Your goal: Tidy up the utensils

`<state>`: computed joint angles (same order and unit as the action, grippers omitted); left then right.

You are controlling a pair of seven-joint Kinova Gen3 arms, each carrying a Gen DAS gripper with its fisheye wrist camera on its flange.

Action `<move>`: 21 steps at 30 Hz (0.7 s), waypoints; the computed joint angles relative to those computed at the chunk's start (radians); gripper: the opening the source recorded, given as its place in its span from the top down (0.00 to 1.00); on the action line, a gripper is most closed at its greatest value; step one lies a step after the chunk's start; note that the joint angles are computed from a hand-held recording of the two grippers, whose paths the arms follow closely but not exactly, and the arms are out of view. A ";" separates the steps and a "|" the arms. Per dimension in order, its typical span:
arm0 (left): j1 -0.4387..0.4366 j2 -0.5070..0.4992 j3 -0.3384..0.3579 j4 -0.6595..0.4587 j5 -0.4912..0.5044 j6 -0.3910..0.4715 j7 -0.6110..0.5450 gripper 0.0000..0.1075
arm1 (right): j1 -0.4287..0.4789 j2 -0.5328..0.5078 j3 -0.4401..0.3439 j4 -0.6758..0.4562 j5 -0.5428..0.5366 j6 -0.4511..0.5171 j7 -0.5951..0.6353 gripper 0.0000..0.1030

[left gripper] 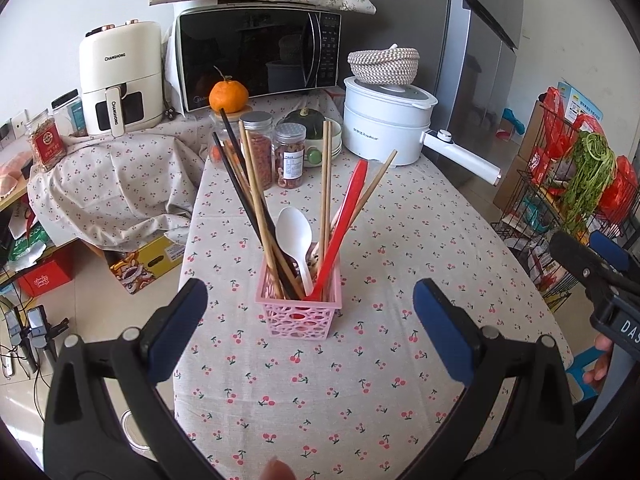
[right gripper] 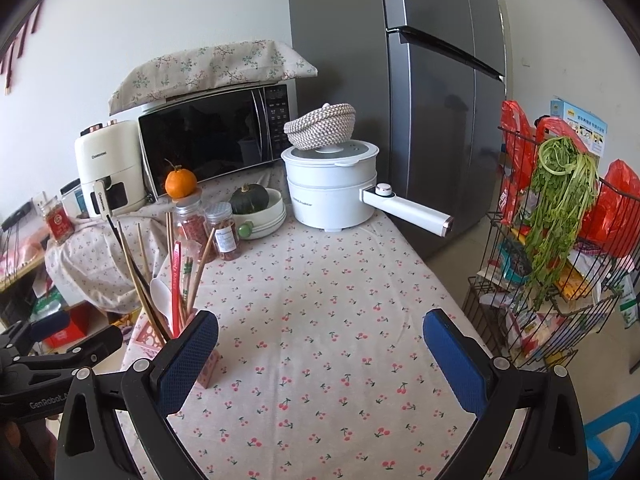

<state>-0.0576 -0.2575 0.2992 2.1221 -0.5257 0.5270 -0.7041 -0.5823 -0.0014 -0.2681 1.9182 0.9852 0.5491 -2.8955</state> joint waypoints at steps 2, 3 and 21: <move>0.000 0.006 0.004 -0.006 0.000 0.003 0.002 0.05 | 0.007 -0.007 0.005 0.004 -0.011 -0.015 0.013 0.00; -0.005 0.008 0.010 -0.007 -0.008 0.004 0.011 0.05 | 0.011 -0.010 0.007 0.005 -0.016 -0.021 0.021 0.00; 0.083 0.076 0.002 -0.047 -0.116 0.049 0.163 0.05 | 0.064 -0.010 0.017 -0.012 -0.142 -0.071 0.166 0.00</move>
